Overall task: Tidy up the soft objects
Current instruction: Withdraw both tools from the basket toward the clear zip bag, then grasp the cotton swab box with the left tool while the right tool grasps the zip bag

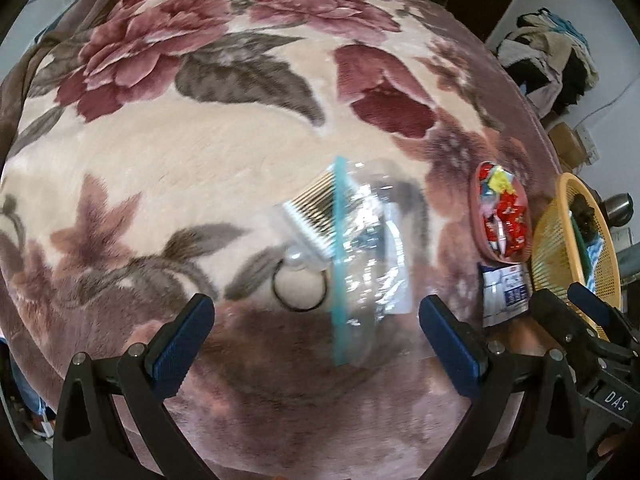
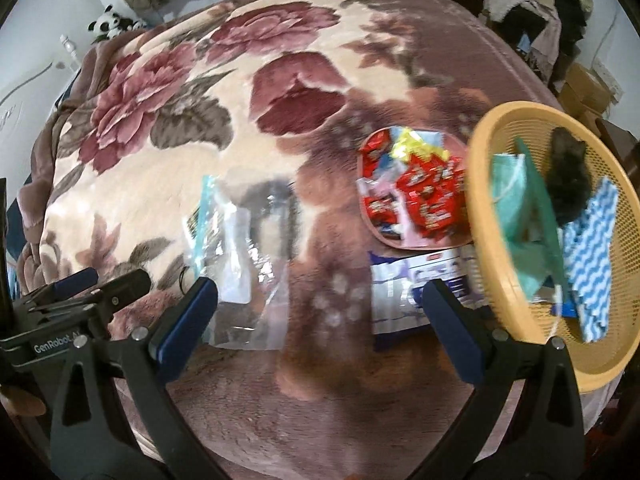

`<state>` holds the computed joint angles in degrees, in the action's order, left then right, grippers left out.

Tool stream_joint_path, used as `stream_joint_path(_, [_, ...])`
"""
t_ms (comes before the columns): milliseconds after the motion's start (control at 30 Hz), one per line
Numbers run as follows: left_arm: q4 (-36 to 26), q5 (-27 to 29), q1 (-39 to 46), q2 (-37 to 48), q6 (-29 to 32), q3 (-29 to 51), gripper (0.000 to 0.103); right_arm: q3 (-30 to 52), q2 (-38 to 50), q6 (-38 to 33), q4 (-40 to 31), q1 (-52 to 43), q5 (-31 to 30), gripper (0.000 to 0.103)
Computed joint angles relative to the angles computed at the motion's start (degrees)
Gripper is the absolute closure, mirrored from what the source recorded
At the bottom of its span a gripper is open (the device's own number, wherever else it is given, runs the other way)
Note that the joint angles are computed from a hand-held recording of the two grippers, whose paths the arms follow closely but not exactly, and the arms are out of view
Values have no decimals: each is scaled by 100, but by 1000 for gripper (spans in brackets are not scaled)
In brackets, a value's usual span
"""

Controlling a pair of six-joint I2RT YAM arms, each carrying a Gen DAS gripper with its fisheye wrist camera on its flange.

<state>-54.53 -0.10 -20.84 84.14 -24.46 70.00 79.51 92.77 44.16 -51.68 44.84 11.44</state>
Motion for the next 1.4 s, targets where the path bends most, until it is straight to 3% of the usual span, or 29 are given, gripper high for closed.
stream_joint_path(333, [179,357,1090,-262,524,-682,1,813,1236,-208,140,285,-456,0])
stream_joint_path(633, [479,604,1811,3,1049,-1035,1,1773,2492,-394,-47,307,-780,0])
stream_joint_path(767, [607,720,1975,173,1179,-1140,1,1767,2697,-341,166,236,-1003,2])
stream_joint_path(800, [638,746,2024,214,1216,-1165,1,1709,2715,-290,250,235,-1029,11])
stream_joint_path(833, [665,761,2054,234,1234,-1191,1,1703,2740,-268,258,230,-1045,30])
stream_joint_path(867, [684,775,2077,256,1244,-1203,1,1699,2766,-250,257,217,-1087,40])
stream_joint_path(933, [720,818,2125,285,1256,-1226,1,1533,2687,-225,369,174,-1142,74])
stream_joint_path(1000, [766,858,2106,338,1239,-1207,1,1245,2446,-211,573,140,-1077,90])
stream_joint_path(1200, [836,906,1708,481,1195,-962,1,249,1428,-72,1071,-88,-952,91])
stream_joint_path(1400, [897,850,1024,1063,1290,-294,1,-122,1123,-132,1280,-323,-1134,91])
